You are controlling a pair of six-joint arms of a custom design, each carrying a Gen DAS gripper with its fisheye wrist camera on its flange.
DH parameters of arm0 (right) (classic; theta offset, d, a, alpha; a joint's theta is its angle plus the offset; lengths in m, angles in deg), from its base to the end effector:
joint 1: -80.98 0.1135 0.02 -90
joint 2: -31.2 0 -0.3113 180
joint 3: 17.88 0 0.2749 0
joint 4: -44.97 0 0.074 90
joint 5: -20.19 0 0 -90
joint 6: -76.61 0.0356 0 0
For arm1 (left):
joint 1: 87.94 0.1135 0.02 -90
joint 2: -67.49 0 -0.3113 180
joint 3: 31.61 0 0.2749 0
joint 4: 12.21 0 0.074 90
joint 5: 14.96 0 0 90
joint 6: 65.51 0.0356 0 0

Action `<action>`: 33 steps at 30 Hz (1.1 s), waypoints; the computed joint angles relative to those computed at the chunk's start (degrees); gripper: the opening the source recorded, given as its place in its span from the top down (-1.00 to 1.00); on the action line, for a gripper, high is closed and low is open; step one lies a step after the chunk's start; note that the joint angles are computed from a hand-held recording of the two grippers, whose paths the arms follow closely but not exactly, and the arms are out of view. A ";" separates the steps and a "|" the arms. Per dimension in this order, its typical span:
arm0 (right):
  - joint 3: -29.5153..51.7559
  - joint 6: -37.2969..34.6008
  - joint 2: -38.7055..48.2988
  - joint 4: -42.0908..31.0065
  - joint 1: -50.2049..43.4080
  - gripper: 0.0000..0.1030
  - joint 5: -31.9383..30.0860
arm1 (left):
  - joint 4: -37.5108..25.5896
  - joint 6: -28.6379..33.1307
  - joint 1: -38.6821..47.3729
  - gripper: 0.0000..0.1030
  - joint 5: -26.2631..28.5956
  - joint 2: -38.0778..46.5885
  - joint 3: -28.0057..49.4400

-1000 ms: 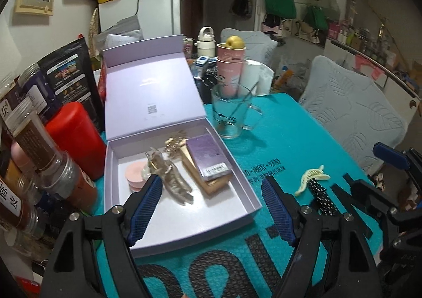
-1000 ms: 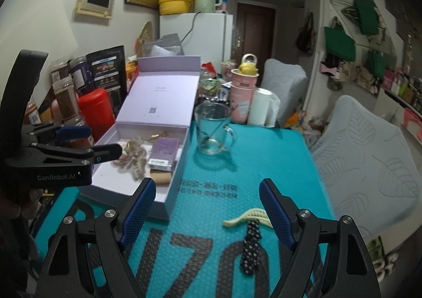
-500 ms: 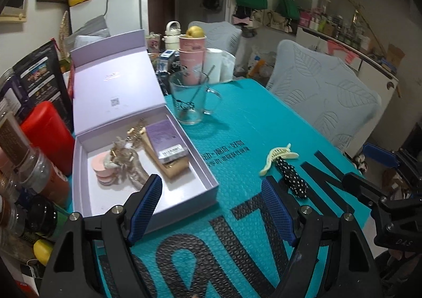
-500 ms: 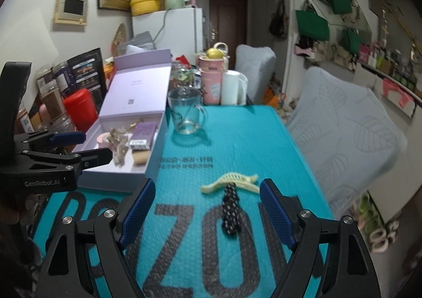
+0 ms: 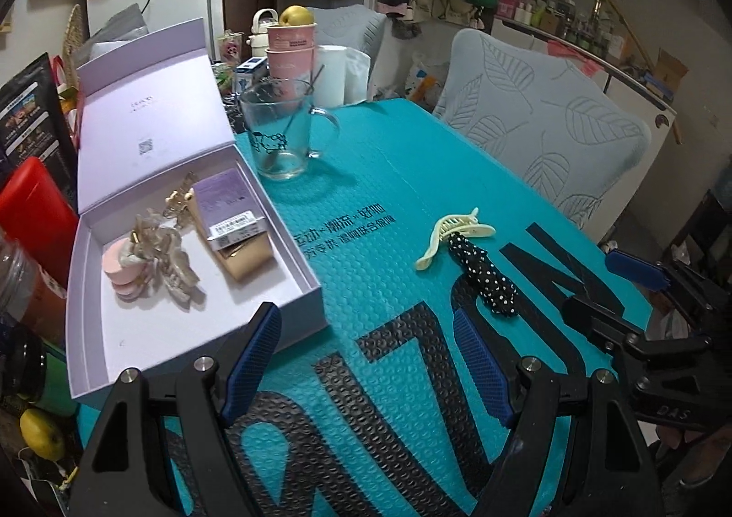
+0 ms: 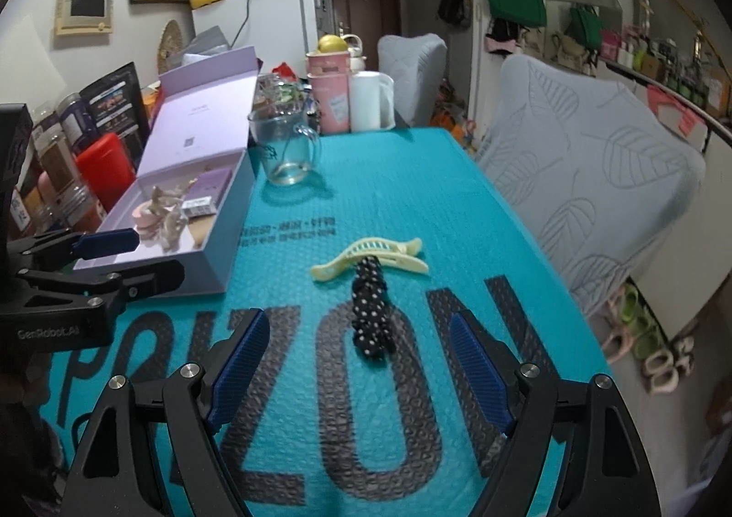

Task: Organize rigid objects
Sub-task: 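Move both tools back toward the yellow clip and scrunchie on the table, then grasp the black polka-dot scrunchie with the right tool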

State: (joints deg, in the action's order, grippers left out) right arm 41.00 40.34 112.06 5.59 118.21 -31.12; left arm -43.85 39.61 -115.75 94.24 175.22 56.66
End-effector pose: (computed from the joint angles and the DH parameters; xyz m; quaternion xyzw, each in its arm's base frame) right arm 0.2318 0.1482 0.2286 0.2123 0.8930 -0.0586 0.3925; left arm 0.3851 -0.2164 0.2347 0.3919 0.8449 -0.1926 0.3089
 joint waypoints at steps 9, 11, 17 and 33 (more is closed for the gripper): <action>-4.69 -6.06 1.12 8.02 -6.97 -0.40 -8.94 | 0.06 -1.38 -2.88 -0.51 -2.52 3.13 1.29; -5.37 -7.49 1.57 9.67 -8.33 -0.40 -9.98 | 0.02 -1.56 -3.36 -0.51 -2.91 3.60 1.56; -6.03 -11.13 4.23 13.85 -12.01 -0.34 -12.76 | -0.28 -0.57 -4.55 -0.51 -4.42 5.04 2.93; -4.08 -20.92 12.41 21.02 -17.40 0.61 -19.25 | -6.68 -1.52 -5.80 -0.51 -3.71 13.01 14.45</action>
